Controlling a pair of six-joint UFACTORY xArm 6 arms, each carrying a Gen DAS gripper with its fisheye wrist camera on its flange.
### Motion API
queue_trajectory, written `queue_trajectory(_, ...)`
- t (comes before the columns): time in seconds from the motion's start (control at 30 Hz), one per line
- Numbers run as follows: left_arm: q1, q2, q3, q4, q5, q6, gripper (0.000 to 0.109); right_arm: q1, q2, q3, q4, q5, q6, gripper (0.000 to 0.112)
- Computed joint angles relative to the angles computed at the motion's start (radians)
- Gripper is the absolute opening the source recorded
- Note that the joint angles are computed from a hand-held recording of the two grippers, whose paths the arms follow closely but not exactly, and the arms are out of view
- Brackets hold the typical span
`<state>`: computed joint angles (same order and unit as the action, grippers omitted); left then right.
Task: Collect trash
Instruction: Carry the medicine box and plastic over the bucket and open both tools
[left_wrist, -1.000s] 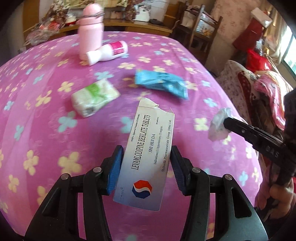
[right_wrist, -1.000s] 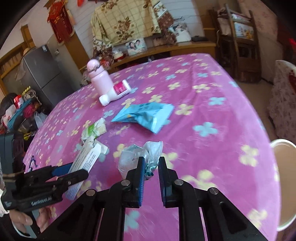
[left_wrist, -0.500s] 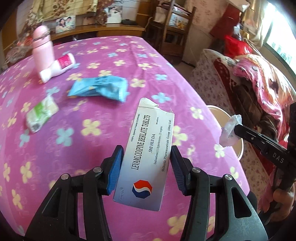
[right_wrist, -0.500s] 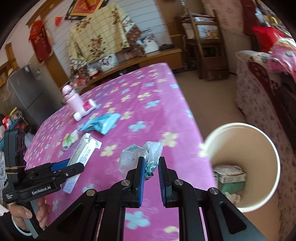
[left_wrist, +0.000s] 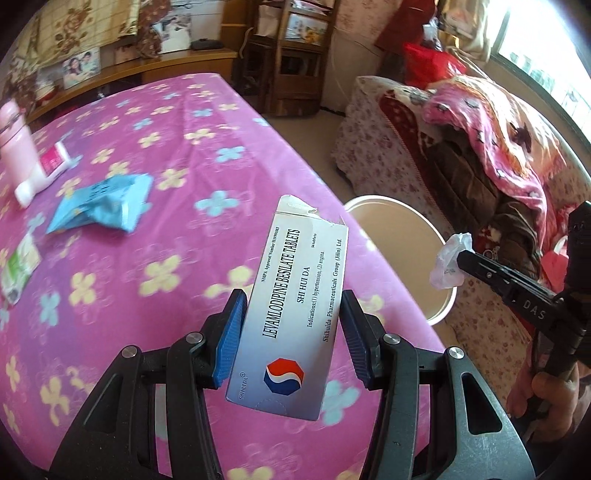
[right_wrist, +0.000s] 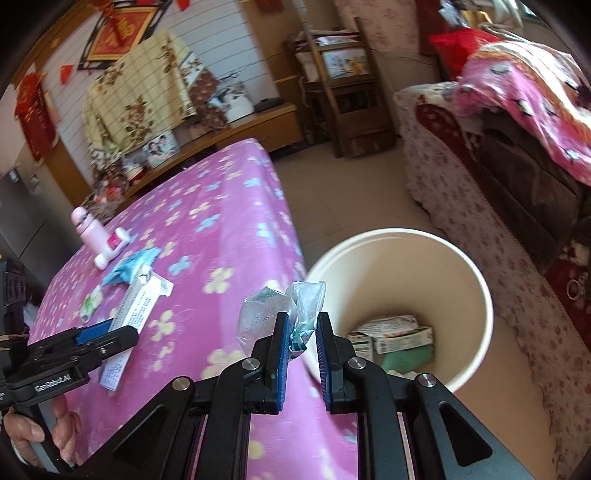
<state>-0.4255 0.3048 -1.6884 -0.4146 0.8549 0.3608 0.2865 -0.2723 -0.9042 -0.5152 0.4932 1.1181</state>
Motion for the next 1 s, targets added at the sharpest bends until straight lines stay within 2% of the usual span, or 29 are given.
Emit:
queue_trajectory(0.47,-0.084,0.180,-0.255,-0.054,0.126,-0.048,0.049,-0.093,-0.005,0.078,0.054,-0.006,-0.023,0.013)
queue_trajectory(0.7,-0.112,0.266,-0.372,-0.083,0.166,-0.060,0.050,-0.113,-0.004,0.086,0.017,0.016,0.010,0.013)
queue_trajectory(0.73,-0.114,0.284,-0.398,-0.096,0.182,-0.060,0.050,-0.115,-0.001,0.084,0.013,0.023,0.013,0.015)
queue_trajectory(0.77,-0.114,0.300,-0.423,-0.115,0.200,-0.061,0.051,-0.116,0.003,0.079,0.019,0.037,0.009,0.030)
queue_trajectory(0.83,-0.109,0.326,-0.462,-0.154,0.233,-0.069,0.053,-0.116,0.004,0.073,-0.001,0.065,0.040,0.050)
queue_trajectory(0.9,-0.110,0.320,-0.450,-0.160,0.225,-0.063,0.063,-0.116,-0.006,0.083,-0.024,0.059,0.061,0.050)
queue_trajectory(1.0,-0.113,0.291,-0.399,-0.131,0.183,-0.049,0.063,-0.109,-0.005,0.085,-0.012,0.065,0.042,0.050)
